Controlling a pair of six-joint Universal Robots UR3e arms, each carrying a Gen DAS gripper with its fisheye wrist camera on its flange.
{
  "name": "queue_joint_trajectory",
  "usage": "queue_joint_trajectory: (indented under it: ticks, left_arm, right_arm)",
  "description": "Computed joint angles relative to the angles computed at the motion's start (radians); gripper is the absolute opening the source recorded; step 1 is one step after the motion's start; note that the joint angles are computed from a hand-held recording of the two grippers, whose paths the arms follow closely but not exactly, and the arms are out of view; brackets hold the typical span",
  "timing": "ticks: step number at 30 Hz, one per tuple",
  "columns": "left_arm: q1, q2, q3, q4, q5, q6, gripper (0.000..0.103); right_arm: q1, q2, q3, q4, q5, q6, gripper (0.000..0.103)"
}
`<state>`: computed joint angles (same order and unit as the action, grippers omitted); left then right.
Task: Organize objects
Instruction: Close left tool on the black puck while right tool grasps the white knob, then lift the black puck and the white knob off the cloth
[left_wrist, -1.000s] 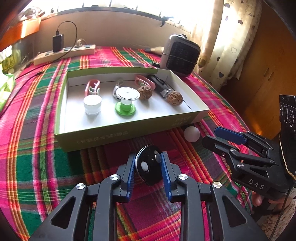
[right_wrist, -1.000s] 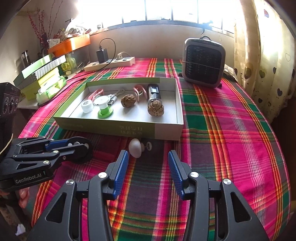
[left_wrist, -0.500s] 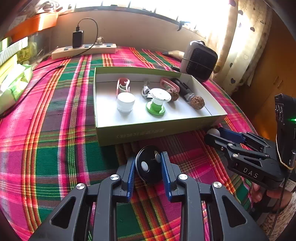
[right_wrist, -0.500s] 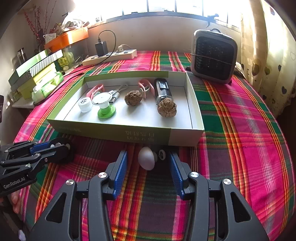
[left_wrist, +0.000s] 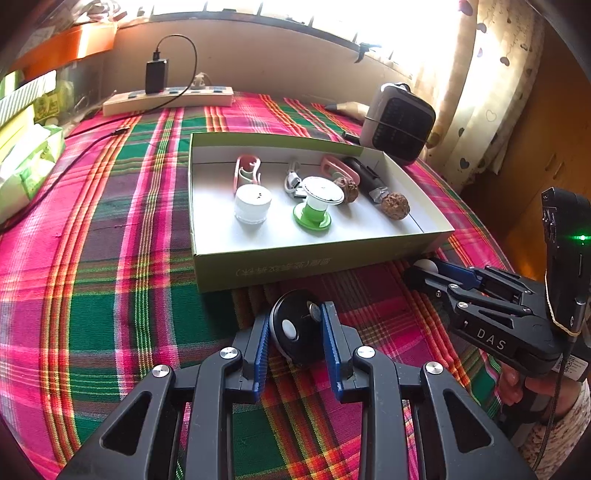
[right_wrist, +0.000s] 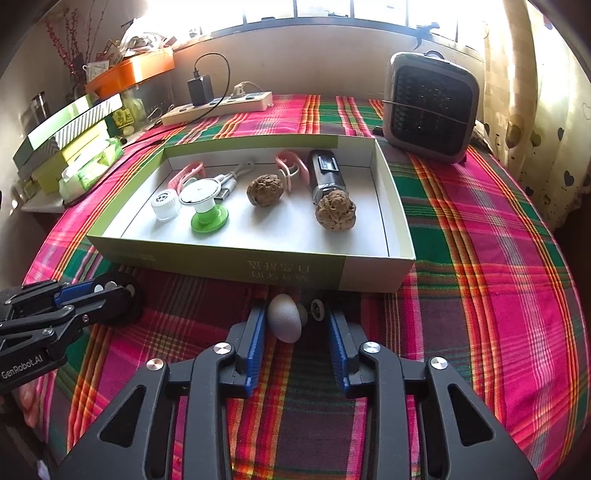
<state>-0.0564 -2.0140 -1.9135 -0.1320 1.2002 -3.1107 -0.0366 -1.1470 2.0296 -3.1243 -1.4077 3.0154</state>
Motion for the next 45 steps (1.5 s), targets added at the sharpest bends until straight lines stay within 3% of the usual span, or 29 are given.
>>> queue_joint_trajectory:
  ticks: [45]
  left_arm:
    - [-0.012, 0.066, -0.009, 0.042, 0.018, 0.024, 0.024]
  right_arm:
    - [-0.033, -0.106, 0.072, -0.036, 0.105, -0.026, 0.033]
